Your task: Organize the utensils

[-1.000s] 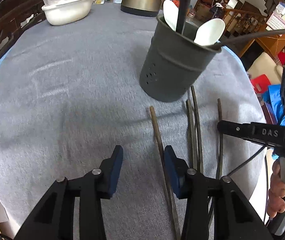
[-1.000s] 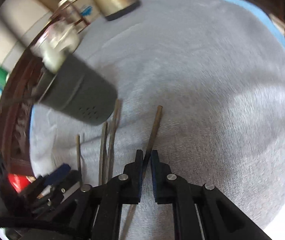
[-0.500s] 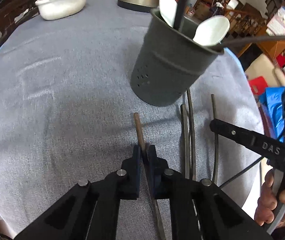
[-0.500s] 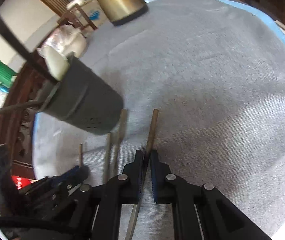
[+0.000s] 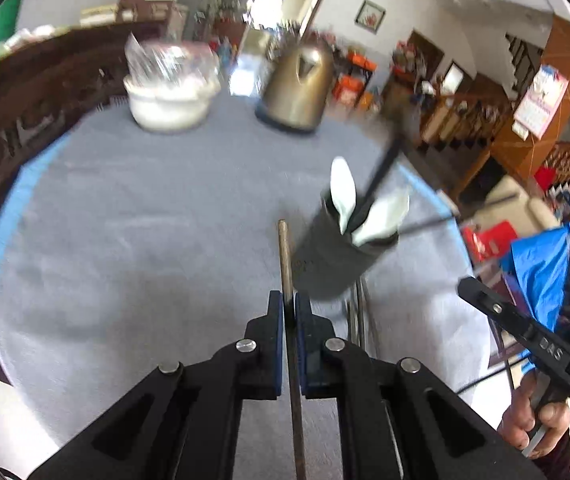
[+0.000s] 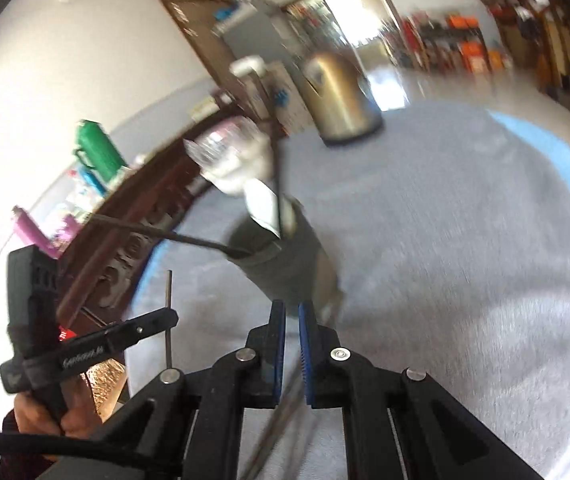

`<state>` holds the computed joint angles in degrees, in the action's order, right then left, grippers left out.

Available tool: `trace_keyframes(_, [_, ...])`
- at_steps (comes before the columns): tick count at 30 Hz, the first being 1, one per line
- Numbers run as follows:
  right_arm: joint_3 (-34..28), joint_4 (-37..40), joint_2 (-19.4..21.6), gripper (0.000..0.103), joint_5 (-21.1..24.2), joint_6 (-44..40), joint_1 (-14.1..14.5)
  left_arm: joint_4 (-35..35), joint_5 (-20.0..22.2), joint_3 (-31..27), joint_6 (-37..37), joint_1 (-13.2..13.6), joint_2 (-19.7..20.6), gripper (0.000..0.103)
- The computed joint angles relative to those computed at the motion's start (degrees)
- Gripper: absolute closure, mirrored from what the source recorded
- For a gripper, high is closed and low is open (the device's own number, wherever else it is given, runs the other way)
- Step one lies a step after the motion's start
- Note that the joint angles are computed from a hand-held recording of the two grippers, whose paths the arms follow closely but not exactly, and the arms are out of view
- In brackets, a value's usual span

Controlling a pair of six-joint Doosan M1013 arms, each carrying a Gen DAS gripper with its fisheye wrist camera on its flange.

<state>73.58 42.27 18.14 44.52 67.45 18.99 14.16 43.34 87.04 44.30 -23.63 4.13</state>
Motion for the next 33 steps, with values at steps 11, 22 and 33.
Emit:
trace_keyframes(11, [-5.41,-11.92,2.21,0.093,7.14,11.7,0.39,9.1,-3.89,0.65,-6.27,0.0,-2.49,0.098])
trace_keyframes(22, [-10.77,-12.43,9.55,0.071,14.5,10.94,0.68,-3.98,1.13,1.88,-2.34,4.69,-1.16,0.098])
trace_keyframes(33, [-16.43,-12.01,14.24,0.088,22.71,15.28,0.65,-24.11,5.14,1.59,7.03,11.17,2.62,0.069])
